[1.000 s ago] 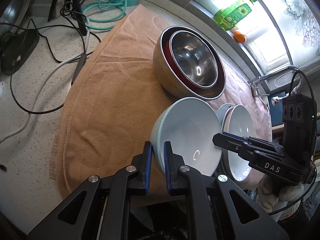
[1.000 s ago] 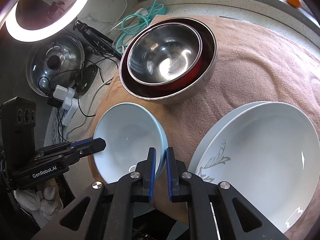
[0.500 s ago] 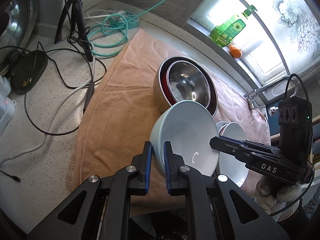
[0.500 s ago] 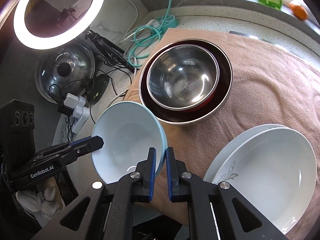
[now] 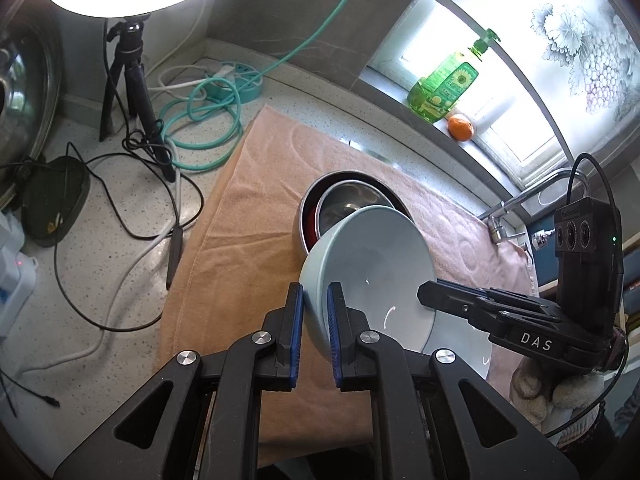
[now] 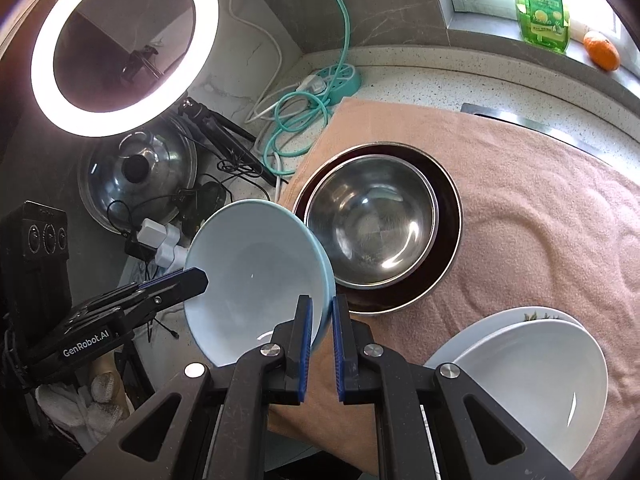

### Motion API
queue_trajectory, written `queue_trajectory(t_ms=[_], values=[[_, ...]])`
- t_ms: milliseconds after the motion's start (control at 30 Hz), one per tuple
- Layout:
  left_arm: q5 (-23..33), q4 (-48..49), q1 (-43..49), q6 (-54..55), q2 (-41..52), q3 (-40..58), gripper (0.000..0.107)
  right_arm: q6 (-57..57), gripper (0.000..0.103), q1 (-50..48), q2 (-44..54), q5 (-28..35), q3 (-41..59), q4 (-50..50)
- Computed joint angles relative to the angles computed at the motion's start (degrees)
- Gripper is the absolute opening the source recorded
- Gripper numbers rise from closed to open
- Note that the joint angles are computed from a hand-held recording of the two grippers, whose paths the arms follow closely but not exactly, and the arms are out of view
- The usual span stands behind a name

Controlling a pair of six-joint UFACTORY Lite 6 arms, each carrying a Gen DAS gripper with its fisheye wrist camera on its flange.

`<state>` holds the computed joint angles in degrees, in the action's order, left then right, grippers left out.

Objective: Organize plates and bowls
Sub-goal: 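Carry the pale blue bowl over the nested steel bowls with both tools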

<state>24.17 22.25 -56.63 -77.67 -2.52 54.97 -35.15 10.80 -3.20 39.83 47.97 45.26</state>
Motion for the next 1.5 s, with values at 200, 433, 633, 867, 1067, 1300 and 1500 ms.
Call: queue_trajectory(t_ms=[200, 433, 633, 867, 1067, 1300, 1500], values=[[0.2, -1.4, 1.5, 3.6, 2.5, 3.0, 0.010, -0.7, 0.009, -1.2, 1.3, 0.3, 1.2, 0.7], [0.2, -3.9, 3.8, 9.2, 6.0, 7.2, 0.010, -1.2, 0.009, -2.9, 3.6, 0.5, 4.2, 0.5], [-0.4, -6.0, 5.9, 13.6, 11.1, 12.2, 0.010, -0.5, 0.009, -4.0, 6.6, 0.1, 8.3, -1.0], [-1.6, -12.8, 7.9, 22.0, 17.3, 17.3, 0.010, 0.0, 0.009, -5.7, 10.7, -0.7, 11.3, -2.7], [-1.6, -16.7, 8.4, 26.0, 20.8, 19.6, 0.010, -0.2, 0.009, -6.4, 13.6, -1.7, 12.1, -3.1], [-1.4, -19.4, 8.8, 28.7, 23.1, 20.9, 0.010, -0.3, 0.009, -6.6, 15.7, -2.4, 12.6, -3.5], [-1.4, -21.1, 9.2, 30.7, 24.7, 21.4, 0.010, -0.1, 0.009, -6.2, 17.7, -3.2, 13.1, -3.3]])
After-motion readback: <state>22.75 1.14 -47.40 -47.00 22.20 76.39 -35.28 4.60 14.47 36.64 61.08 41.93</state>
